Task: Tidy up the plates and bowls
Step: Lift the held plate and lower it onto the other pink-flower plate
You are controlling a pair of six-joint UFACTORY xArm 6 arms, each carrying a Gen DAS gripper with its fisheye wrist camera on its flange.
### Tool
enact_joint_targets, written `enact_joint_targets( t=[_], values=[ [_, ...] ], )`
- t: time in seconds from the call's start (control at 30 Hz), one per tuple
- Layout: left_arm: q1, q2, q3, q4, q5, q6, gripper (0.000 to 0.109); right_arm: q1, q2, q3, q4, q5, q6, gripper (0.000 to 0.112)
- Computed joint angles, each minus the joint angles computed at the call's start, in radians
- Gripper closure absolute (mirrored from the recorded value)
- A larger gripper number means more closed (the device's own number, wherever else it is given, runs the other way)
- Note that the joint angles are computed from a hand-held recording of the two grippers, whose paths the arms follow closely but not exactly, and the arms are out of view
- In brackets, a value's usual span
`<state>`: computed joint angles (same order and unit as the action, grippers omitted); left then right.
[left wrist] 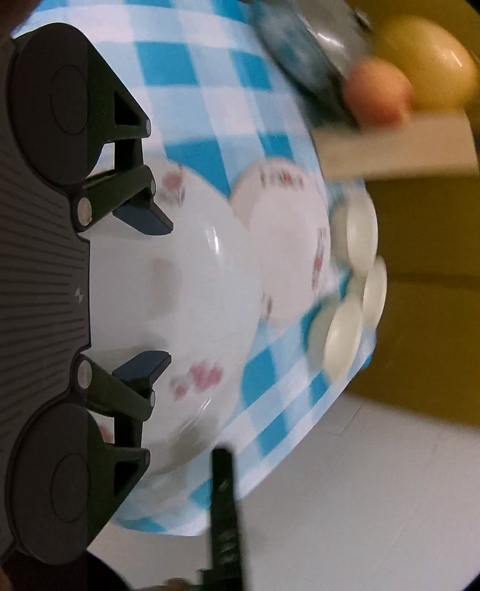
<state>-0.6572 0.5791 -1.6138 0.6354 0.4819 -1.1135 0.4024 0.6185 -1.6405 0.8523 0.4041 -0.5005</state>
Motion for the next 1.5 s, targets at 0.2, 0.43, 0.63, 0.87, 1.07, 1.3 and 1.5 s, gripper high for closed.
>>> enact_joint_targets(
  t=[0.2, 0.43, 0.63, 0.87, 1.07, 1.3, 1.5],
  values=[
    [0.068, -0.11, 0.141, 0.084, 0.039, -0.275, 0.026, 0.015, 0.028, -0.045, 0.044, 0.056, -0.071, 0.098],
    [0.09, -0.049, 0.103, -0.188, 0.02, -0.06, 0.026, 0.026, 0.072, -0.107, 0.035, 0.112, -0.071, 0.098],
    [0.107, -0.117, 0.178, -0.039, 0.039, -0.247, 0.031, 0.032, 0.078, -0.115, 0.045, 0.117, -0.083, 0.098],
    [0.093, -0.056, 0.1, -0.119, 0.079, -0.109, 0.026, 0.045, 0.108, -0.151, -0.013, 0.118, -0.029, 0.098],
    [0.093, -0.039, 0.111, -0.267, -0.061, 0.036, 0.022, 0.048, 0.119, -0.163, -0.077, 0.124, 0.028, 0.098],
    [0.091, -0.061, 0.178, -0.447, -0.185, 0.156, 0.024, 0.049, 0.061, -0.076, -0.079, 0.051, -0.034, 0.105],
    [0.062, -0.038, 0.132, -0.346, -0.187, 0.154, 0.024, 0.033, 0.037, -0.033, -0.172, 0.021, 0.06, 0.108]
  ],
)
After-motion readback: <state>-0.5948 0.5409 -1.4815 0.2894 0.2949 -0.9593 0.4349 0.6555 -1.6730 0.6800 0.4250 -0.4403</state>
